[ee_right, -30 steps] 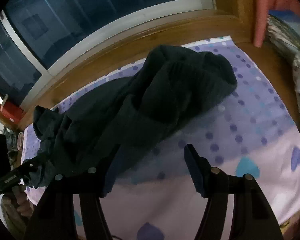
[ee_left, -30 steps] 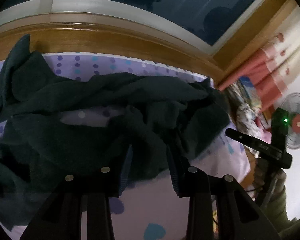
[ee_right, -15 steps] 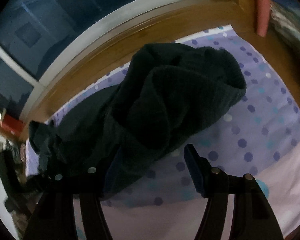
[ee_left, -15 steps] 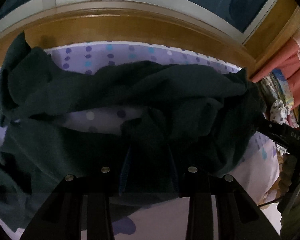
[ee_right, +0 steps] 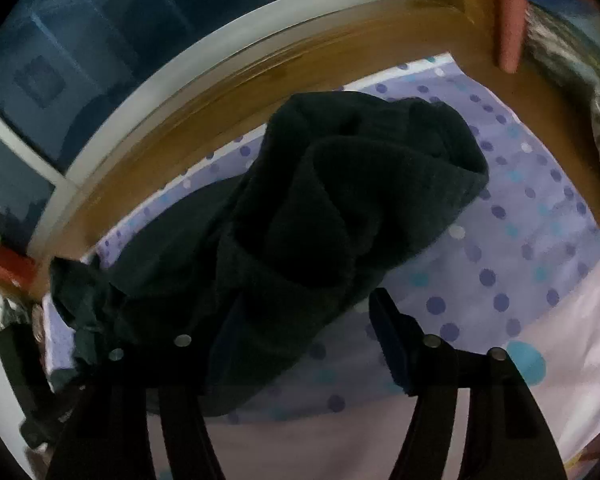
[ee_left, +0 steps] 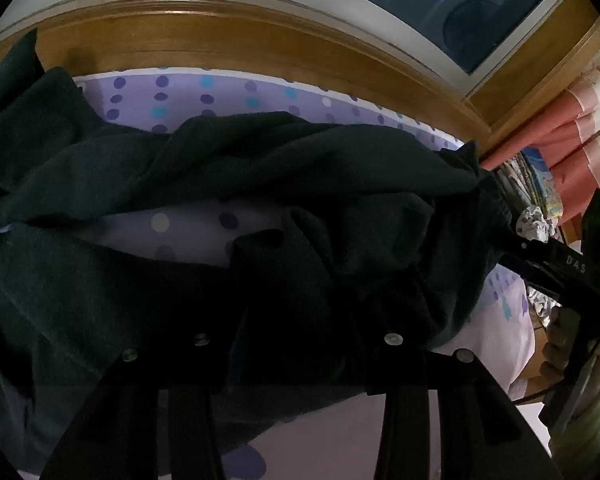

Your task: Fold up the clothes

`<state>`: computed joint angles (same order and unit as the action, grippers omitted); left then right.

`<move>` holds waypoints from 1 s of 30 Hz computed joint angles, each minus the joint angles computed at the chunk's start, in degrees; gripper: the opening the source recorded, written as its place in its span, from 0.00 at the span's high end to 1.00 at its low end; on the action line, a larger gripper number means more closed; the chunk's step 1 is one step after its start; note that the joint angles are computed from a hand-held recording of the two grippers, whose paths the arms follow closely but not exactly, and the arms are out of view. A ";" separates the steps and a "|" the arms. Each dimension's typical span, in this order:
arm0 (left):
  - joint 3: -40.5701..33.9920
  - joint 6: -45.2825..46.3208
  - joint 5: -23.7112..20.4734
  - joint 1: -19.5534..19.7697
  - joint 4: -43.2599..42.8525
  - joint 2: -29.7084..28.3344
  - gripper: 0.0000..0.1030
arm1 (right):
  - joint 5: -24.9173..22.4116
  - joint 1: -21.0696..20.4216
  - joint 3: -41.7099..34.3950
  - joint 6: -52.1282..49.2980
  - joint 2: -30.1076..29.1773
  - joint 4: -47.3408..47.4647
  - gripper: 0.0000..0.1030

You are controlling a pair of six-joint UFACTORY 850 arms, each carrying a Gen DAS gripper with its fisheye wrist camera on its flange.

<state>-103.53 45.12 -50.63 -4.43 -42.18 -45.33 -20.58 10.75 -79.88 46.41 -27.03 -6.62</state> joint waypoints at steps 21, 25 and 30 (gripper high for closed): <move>9.97 4.30 -0.38 -2.06 -6.30 9.27 0.94 | 10.17 -5.70 12.75 -45.96 11.33 40.25 0.85; 11.93 4.64 -3.18 -3.61 -5.22 12.11 0.94 | 10.76 -6.79 18.25 -44.77 17.57 37.28 0.86; 12.02 3.27 -5.50 -7.10 -0.72 12.81 0.94 | 7.88 -9.71 24.19 -40.72 22.26 32.22 0.86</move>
